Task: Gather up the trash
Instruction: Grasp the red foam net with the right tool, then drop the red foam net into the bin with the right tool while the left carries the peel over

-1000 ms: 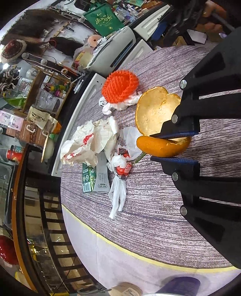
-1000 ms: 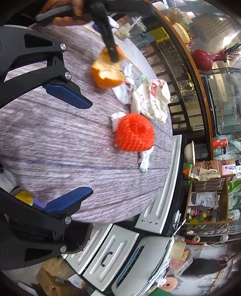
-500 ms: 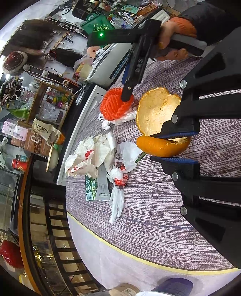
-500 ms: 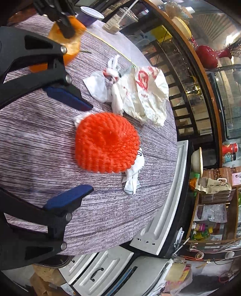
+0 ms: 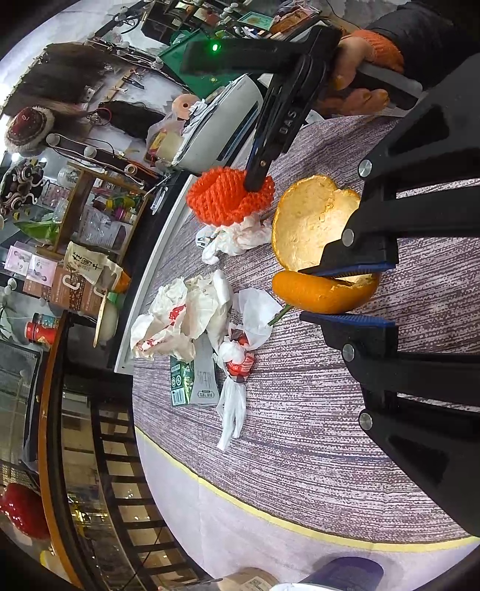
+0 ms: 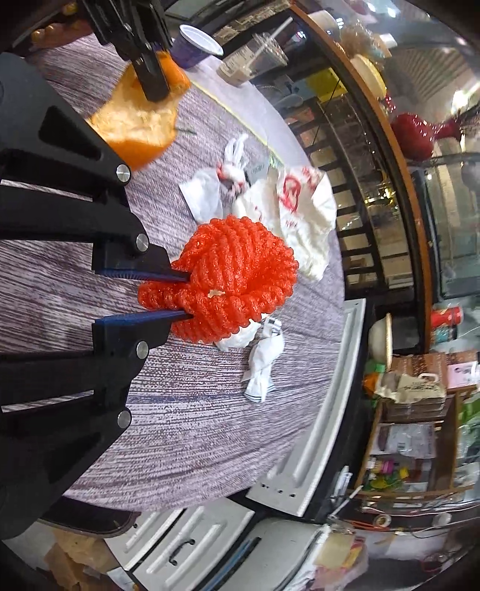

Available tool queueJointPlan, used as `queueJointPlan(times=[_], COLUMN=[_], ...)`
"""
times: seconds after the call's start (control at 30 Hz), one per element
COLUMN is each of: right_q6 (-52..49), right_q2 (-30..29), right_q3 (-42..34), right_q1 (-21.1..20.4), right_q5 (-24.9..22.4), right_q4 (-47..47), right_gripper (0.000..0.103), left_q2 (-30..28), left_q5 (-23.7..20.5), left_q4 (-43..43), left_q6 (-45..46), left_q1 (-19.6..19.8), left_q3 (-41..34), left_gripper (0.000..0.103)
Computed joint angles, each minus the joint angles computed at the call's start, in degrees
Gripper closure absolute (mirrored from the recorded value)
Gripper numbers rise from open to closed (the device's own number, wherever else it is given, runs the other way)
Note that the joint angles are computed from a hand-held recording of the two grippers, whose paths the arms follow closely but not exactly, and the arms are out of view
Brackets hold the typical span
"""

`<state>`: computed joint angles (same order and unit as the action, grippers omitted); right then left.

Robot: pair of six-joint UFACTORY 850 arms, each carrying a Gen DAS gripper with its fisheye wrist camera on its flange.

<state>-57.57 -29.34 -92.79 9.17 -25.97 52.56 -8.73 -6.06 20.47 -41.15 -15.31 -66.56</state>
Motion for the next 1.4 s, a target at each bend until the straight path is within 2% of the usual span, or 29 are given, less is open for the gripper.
queueJointPlan(times=[0.27,0.47,0.6,0.8,1.0,1.1,1.23,1.4], right_q6=[-9.20,-14.75,-19.07,-21.64,-20.81,-21.44,-16.02,-1.58], right_q2=[5.73,9.97,12.91,15.57,16.57,16.81,14.82,9.01], right_q3=[6.72,12.11,16.11,20.51,23.49,24.88,24.94,22.22], right_q1=[-2.13,-5.12,-6.85,-10.65,-14.65,-16.32,-18.04,-20.05], right_q5=[-0.48,-1.09,0.64,0.64,1.65,4.41,8.68,9.87], right_q4=[9.00,15.43,19.50,24.43,26.67,27.67,22.75,9.86], right_gripper=[0.088,0.088,0.088,0.088,0.088,0.088,0.088,0.088], left_q2=[0.54,0.04,-0.65,-2.94,-5.57,-7.05,-9.33,-11.91], left_q5=[0.25,0.16,0.01,-0.37,-0.07,-0.01,-0.57,-1.54], left_q4=[9.49,11.54,14.38,10.86,-2.56,-10.07,-14.95,-15.92], left_q6=[-9.40,-10.70,-12.95,-9.16,3.07,10.07,15.06,16.78], left_q1=[-1.47,-3.48,-5.24,-7.89,-10.26,-11.61,-13.53,-15.36], left_q3=[0.24,-0.74,-1.75,-4.61,-7.52,-9.09,-11.84,-14.86], left_gripper=[0.086,0.086,0.086,0.085,0.086,0.086,0.086,0.085])
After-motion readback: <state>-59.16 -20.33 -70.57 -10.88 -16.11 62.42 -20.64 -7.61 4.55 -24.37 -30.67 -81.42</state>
